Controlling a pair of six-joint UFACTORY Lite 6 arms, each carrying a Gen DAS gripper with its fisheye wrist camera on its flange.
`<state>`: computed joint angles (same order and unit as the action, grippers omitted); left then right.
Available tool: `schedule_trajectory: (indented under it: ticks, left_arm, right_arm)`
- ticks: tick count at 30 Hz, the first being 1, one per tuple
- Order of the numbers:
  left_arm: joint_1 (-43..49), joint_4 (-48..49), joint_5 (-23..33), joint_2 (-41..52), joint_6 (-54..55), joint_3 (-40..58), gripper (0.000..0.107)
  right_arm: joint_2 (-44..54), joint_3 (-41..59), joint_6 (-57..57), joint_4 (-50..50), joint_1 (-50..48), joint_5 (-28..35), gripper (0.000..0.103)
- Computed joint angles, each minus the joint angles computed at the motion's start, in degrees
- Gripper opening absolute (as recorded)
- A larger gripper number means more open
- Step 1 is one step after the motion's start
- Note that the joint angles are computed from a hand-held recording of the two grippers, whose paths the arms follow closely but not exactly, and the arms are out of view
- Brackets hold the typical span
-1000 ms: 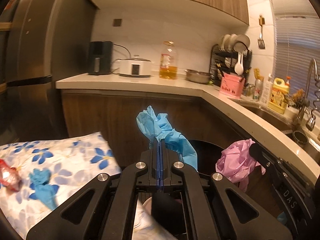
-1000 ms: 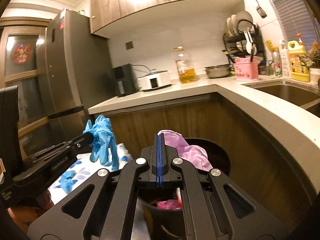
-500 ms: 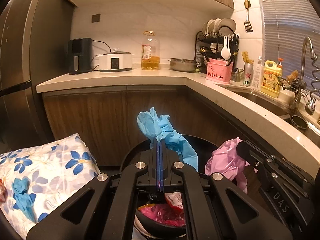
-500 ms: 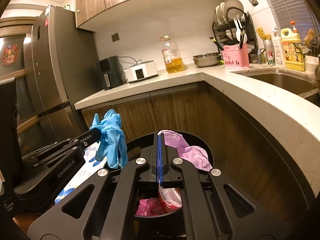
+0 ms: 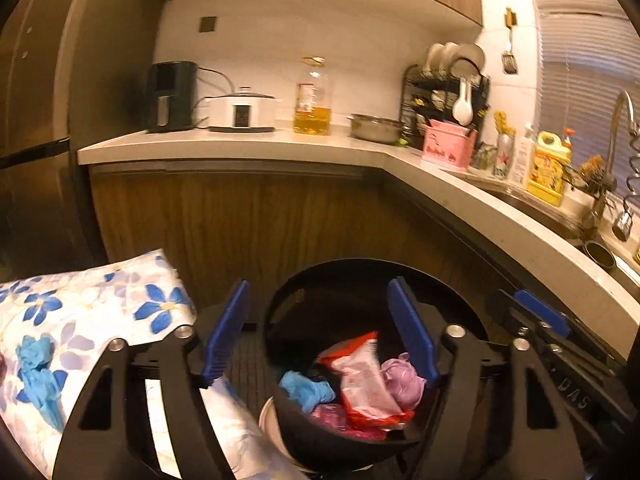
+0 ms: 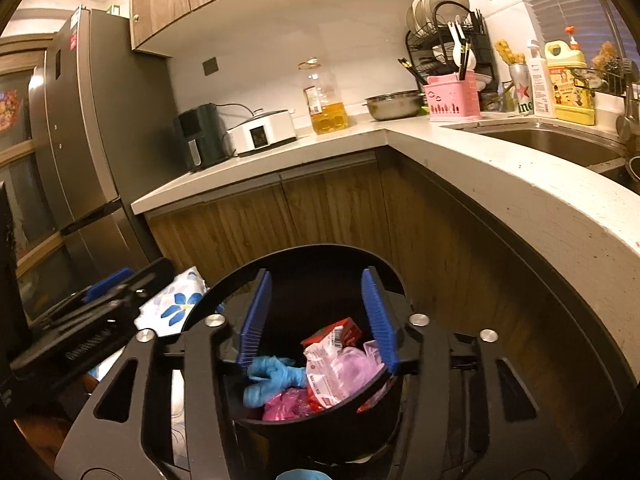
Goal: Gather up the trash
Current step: 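Withdraw both open grippers from the bin back to the table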
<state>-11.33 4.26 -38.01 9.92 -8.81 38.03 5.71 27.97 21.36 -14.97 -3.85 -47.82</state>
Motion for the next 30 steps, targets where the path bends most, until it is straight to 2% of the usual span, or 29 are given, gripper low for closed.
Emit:
schedule_trajectory:
  ticks: [3, 6, 9, 13, 16, 19, 22, 25, 30]
  left_arm:
    - [2.39, -1.08, -1.21, -2.65, 0.44, -3.6, 0.087]
    - [4.35, -1.81, -2.64, -5.6, 1.07, -7.54, 0.089]
    - [6.5, -1.12, -3.93, -8.88, 0.92, -11.72, 0.097]
    - [11.61, 2.04, -6.92, -14.47, -0.07, -19.26, 0.097]
    - [18.43, 4.68, -8.53, -17.91, -0.18, -24.1, 0.097]
    - [29.98, 11.23, -11.11, -20.16, -1.64, -28.08, 0.097]
    - [44.84, 20.71, -14.56, -18.48, -2.86, -28.7, 0.097]
    - [56.79, 27.65, -16.82, -13.1, -2.86, -25.15, 0.097]
    - [68.33, 32.37, -17.47, -5.0, -3.74, -16.81, 0.097]
  right_arm:
    - [-2.25, -1.85, -0.98, 1.85, 0.85, 0.01, 0.059]
    - [-5.41, -4.71, -2.47, 4.94, 2.78, -0.5, 0.068]
    - [-9.11, -8.26, -6.26, 11.83, 7.38, -0.96, 0.076]
    - [-11.75, -10.71, -8.95, 18.1, 13.56, -1.12, 0.084]
    - [-11.81, -11.28, -10.36, 22.72, 19.57, -1.38, 0.085]
    - [-8.59, -10.04, -13.3, 29.58, 28.24, -3.17, 0.085]
    - [-2.87, -6.35, -14.48, 35.01, 36.74, -4.4, 0.085]
    - [4.51, -0.58, -15.74, 39.23, 44.56, -5.07, 0.085]
    - [17.59, 13.1, -20.19, 44.79, 54.32, -3.24, 0.085]
